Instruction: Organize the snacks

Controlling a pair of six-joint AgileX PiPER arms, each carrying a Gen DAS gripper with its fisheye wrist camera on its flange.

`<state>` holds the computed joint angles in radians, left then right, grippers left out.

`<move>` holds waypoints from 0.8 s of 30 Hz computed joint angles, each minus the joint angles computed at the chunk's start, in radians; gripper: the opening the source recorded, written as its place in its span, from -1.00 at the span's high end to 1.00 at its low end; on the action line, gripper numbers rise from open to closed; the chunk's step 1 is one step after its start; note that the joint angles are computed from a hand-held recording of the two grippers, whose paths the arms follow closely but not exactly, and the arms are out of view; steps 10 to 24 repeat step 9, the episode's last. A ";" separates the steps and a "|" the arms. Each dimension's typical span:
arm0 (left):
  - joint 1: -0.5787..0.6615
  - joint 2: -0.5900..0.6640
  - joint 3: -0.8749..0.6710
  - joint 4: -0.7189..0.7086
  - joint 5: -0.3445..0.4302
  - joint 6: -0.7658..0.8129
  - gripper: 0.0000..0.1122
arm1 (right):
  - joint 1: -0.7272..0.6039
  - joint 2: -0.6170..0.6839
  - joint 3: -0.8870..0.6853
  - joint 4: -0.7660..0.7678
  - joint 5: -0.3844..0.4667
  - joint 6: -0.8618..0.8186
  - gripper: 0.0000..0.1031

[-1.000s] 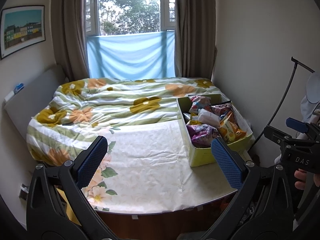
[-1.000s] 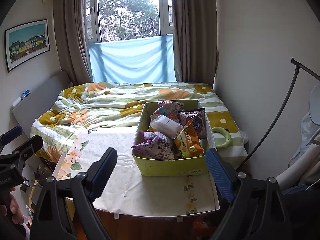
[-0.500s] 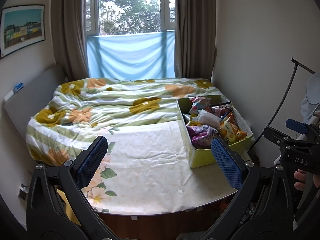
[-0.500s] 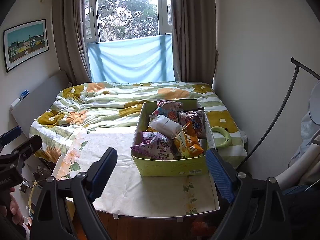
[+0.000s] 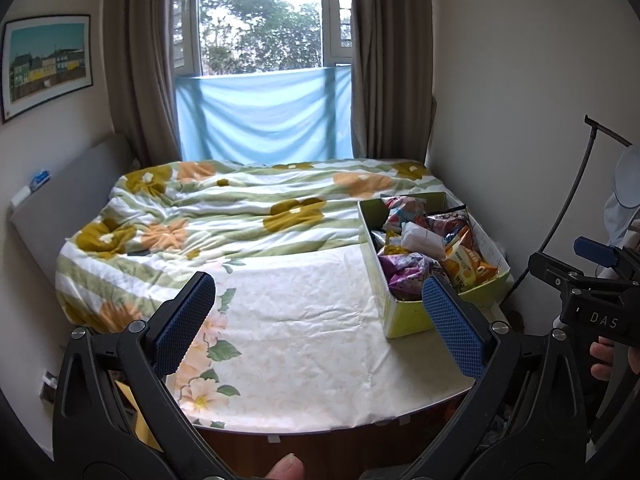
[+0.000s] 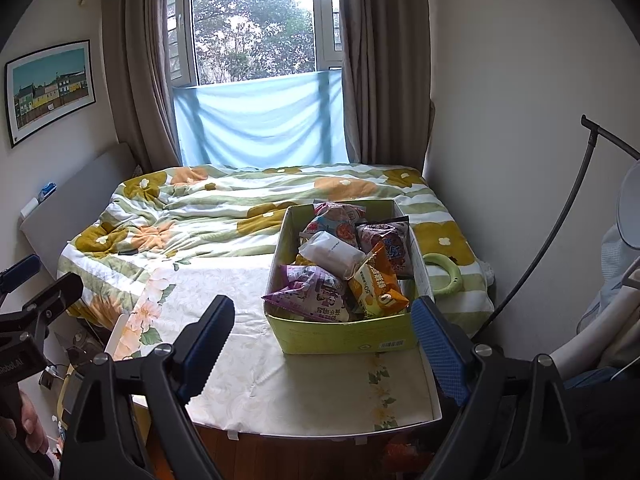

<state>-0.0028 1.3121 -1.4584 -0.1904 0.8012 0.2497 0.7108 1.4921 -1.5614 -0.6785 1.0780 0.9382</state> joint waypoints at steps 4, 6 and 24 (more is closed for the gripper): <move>0.025 -0.006 0.002 -0.054 -0.002 0.058 -0.83 | 0.012 0.004 -0.005 -0.013 0.010 0.022 -0.70; 0.037 -0.009 0.005 -0.081 -0.004 0.081 -0.83 | 0.020 0.003 -0.004 -0.021 0.016 0.033 -0.70; 0.039 -0.017 0.012 -0.096 -0.015 0.098 -0.83 | 0.033 0.006 -0.010 -0.034 0.029 0.050 -0.70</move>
